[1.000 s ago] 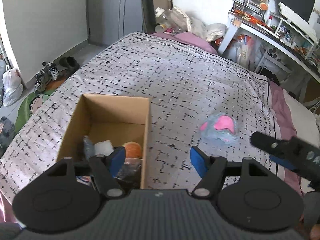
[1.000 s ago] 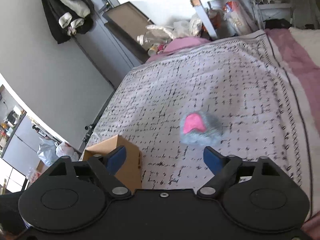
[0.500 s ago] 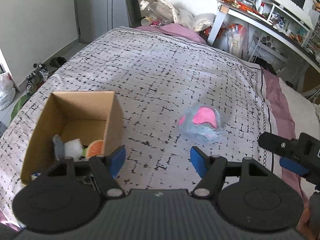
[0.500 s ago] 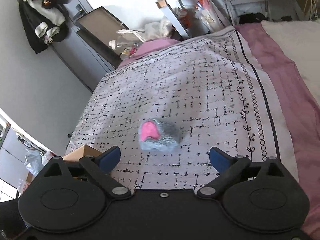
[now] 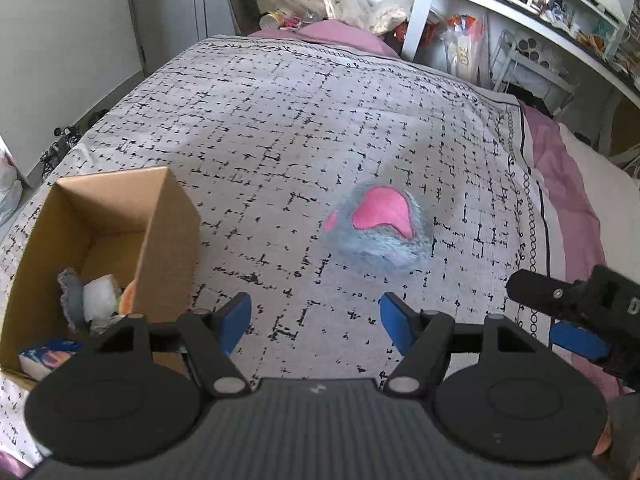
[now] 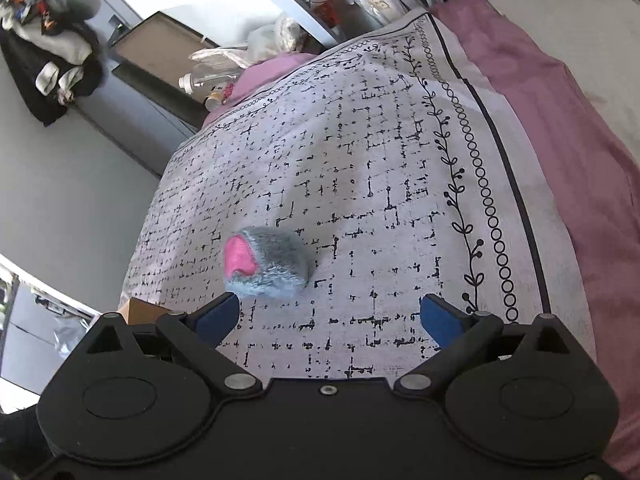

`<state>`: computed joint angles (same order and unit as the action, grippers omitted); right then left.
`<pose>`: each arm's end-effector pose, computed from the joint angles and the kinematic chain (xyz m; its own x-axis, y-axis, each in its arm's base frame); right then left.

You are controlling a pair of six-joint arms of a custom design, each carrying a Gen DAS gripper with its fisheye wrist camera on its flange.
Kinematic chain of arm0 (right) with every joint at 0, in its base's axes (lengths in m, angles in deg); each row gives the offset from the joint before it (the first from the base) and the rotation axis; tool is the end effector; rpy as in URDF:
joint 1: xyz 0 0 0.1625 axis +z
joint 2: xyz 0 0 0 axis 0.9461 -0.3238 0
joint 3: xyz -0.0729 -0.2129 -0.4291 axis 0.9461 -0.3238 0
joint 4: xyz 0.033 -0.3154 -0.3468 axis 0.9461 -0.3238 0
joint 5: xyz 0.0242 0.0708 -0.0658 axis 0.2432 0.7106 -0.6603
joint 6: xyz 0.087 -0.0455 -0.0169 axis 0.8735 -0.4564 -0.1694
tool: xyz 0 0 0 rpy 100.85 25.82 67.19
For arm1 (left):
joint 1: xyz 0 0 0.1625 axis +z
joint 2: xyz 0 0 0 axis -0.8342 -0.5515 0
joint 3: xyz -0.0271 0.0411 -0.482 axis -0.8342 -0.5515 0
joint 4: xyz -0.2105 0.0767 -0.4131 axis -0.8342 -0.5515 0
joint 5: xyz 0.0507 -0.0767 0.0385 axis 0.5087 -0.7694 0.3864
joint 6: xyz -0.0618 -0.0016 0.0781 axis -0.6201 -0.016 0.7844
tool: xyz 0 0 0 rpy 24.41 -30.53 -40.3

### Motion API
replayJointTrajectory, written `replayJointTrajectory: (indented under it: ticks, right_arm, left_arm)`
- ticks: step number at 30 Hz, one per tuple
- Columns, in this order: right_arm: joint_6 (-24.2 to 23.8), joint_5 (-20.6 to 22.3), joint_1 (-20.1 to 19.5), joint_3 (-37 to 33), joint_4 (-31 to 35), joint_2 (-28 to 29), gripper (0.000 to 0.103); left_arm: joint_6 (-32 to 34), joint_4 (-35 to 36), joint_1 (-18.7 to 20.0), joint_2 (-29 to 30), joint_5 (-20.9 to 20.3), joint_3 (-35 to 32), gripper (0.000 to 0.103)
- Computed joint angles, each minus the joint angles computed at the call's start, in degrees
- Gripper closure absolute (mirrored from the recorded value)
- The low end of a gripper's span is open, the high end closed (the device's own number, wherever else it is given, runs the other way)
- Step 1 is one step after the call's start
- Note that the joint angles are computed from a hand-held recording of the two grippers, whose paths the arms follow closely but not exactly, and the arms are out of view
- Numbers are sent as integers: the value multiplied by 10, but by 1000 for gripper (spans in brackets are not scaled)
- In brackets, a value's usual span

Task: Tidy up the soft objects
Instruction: 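Move both tools toward the grey plush with the pink ear, then close both tools on the grey plush and lift it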

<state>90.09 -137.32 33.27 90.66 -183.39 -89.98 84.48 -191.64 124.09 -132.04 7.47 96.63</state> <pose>0.2838 -0.7961 0.0472 -0.9121 0.3586 0.1988 0.0746 0.6220 -0.7795 -0.1369 -0.8455 0.2602 -0.7348 0.2138 -0.6437 0.4961 0.8165 -0.2952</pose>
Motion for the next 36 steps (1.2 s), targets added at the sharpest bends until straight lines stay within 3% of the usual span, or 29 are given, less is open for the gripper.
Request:
replayJointTrajectory:
  ticks: [24,31,36]
  right_arm:
    - [36,35,-23,-22,44,9,6]
    - [52,75,-36,-35,37,17,17]
    - [63,75,-39,-54,34,29,18]
  left_arm:
    - [29,14,19,90,13,-87,34]
    - [51,19,26,114,-4,-132,36]
    - [97,13,25,129,-19,-155,36]
